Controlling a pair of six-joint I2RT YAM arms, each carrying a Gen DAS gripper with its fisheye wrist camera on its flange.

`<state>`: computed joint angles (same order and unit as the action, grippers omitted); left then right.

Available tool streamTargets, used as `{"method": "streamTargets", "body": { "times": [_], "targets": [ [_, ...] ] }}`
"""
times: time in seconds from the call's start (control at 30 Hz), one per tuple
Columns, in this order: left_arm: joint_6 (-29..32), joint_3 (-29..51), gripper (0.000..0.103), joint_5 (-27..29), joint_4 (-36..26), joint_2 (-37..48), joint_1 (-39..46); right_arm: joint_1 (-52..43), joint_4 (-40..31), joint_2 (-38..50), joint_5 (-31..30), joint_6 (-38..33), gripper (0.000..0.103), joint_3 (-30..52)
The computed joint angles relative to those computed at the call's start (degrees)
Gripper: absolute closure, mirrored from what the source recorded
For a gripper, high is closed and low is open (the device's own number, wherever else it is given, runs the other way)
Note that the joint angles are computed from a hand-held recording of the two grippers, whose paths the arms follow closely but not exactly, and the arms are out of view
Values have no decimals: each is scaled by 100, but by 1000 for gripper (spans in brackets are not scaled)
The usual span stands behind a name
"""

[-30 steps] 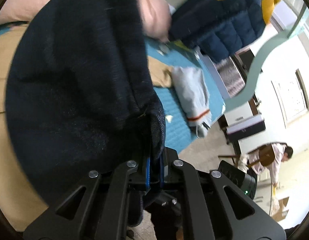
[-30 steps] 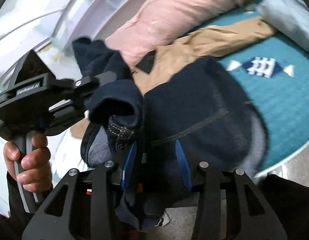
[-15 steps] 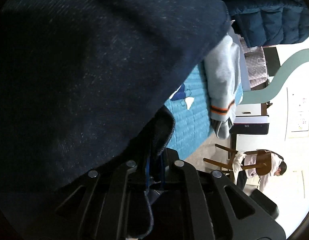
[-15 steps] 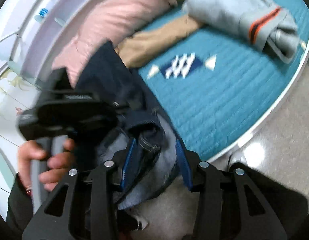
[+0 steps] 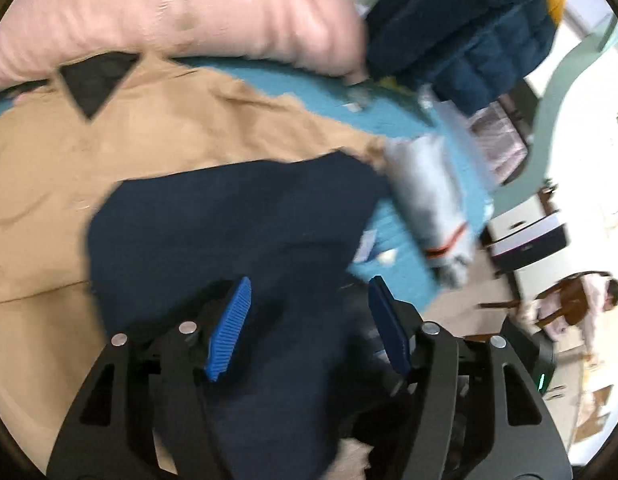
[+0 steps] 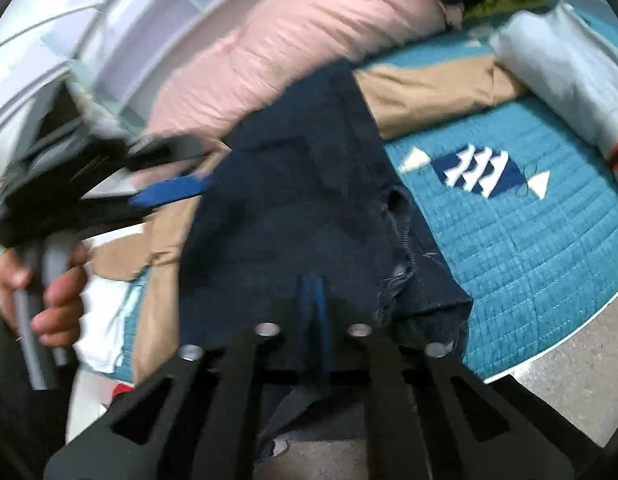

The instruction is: Fold large clothes

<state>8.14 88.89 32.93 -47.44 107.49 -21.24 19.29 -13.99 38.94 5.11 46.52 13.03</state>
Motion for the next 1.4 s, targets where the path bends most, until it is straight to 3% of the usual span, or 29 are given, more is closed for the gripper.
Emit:
{"method": "streamTargets", "body": {
  "times": [0.1,0.17,0.27,0.37,0.47,0.53,0.67,0.73,0.8,0.87,0.9,0.93,0.97,1.03,1.13,1.23,1.33,1.4],
  "targets": [
    [-118,-202,42,-758,387,97,297,-622,250,849,-179,-168,103,-103],
    [-133,-11,42,-623,399,511,382,-1225,779,1181,-689,-432,103,-399],
    [-267,374,44,-1025,425,978,134,-1154,509,1233,-446,-417,103,-273],
    [-253,932,44,-1442,112,1431,-23,-1485,-66,822,-744,-472,103,-110],
    [-334,1313,44,-1697,-71,1665,-255,-2131,-594,133,-1341,-683,103,158],
    [-320,1215,44,-1723,31,1618,-274,-2489,-439,230,-1790,-841,103,441],
    [-307,612,43,-1311,504,1213,-98,-2631,829,2077,-2058,-1227,102,1269],
    [-318,167,41,-981,772,871,70,-2895,1752,3329,-2896,-1168,103,1501],
    [-410,-285,41,-698,945,490,263,-2943,1721,4584,-2834,-1246,103,1921],
    [-485,-829,42,-497,1210,75,434,-3204,2365,5354,-3271,-742,103,1792],
    [-474,-1172,42,-453,1328,-190,520,-3296,2538,5312,-3431,-616,103,1683],
    [-349,-1450,42,-372,1326,-377,592,-3252,2262,5012,-3275,-534,103,1666],
    [-336,-1937,42,-411,1495,-712,679,-3123,1925,4424,-2979,-550,96,1551],
    [-437,-2442,42,-311,1576,-1033,804,-3041,1731,3419,-2974,-594,96,1175],
    [-660,-3216,42,-77,1758,-1469,1010,-2874,489,1506,-2593,-810,88,698],
    [-748,-3636,42,26,1692,-1599,1070,-2479,-895,-101,-1820,-637,71,354],
    [-752,-3947,43,-62,1686,-1757,1017,-2626,-1820,-1271,-1829,-300,60,-65],
    [-800,-4087,43,-41,1654,-1873,999,-2639,-2050,-1477,-1870,-85,55,-237]
  ]
}}
